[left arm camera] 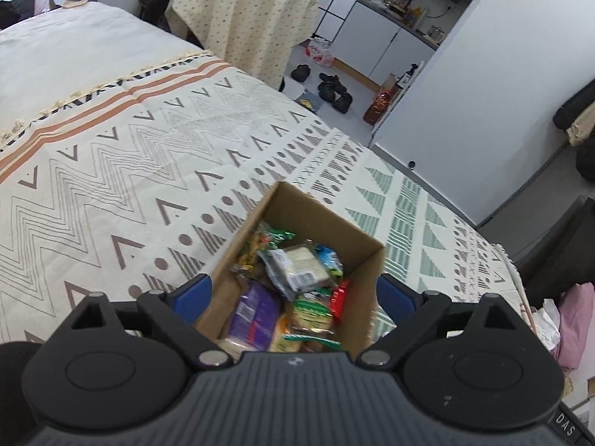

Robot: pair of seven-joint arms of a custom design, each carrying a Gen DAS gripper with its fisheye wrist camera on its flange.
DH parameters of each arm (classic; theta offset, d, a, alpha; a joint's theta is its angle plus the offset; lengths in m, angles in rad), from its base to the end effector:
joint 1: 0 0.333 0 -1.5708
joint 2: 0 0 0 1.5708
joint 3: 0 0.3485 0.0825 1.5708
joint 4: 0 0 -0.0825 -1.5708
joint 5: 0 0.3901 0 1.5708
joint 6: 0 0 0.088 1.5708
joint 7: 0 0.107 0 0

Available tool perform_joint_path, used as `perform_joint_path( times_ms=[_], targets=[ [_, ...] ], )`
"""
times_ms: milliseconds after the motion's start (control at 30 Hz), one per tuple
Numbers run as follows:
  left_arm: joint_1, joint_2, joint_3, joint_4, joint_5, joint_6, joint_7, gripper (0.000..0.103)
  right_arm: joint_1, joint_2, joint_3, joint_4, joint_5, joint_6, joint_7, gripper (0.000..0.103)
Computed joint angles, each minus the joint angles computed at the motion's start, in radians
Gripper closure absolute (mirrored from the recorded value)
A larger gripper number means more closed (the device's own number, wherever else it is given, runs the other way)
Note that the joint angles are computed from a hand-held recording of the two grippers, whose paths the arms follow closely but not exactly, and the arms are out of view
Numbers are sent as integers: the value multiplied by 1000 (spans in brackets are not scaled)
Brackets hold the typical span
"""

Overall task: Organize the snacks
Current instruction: 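Move both open grippers back over the green and blue packets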

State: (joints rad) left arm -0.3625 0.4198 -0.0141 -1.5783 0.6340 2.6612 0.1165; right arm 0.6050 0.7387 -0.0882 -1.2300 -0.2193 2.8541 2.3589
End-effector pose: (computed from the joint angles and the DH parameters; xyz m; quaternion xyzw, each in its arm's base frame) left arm 0.6821 -0.2860 0.4959 -0.8200 0.4261 -0.3362 0.1817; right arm 0.6978 0.4405 0.4599 -0.6240 0.6488 -0.1503 0.4089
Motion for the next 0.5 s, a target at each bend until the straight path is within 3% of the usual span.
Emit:
perform_joint_path(
  times_ms=[167, 500],
  targets=[
    [-18, 12, -10, 30, 0, -8, 1, 8, 7, -80, -39, -126, -28, 33, 36, 10],
    [-41, 51, -41, 101, -68, -25, 91, 8, -22, -180, -55, -288, -55, 94, 89, 6]
  ],
)
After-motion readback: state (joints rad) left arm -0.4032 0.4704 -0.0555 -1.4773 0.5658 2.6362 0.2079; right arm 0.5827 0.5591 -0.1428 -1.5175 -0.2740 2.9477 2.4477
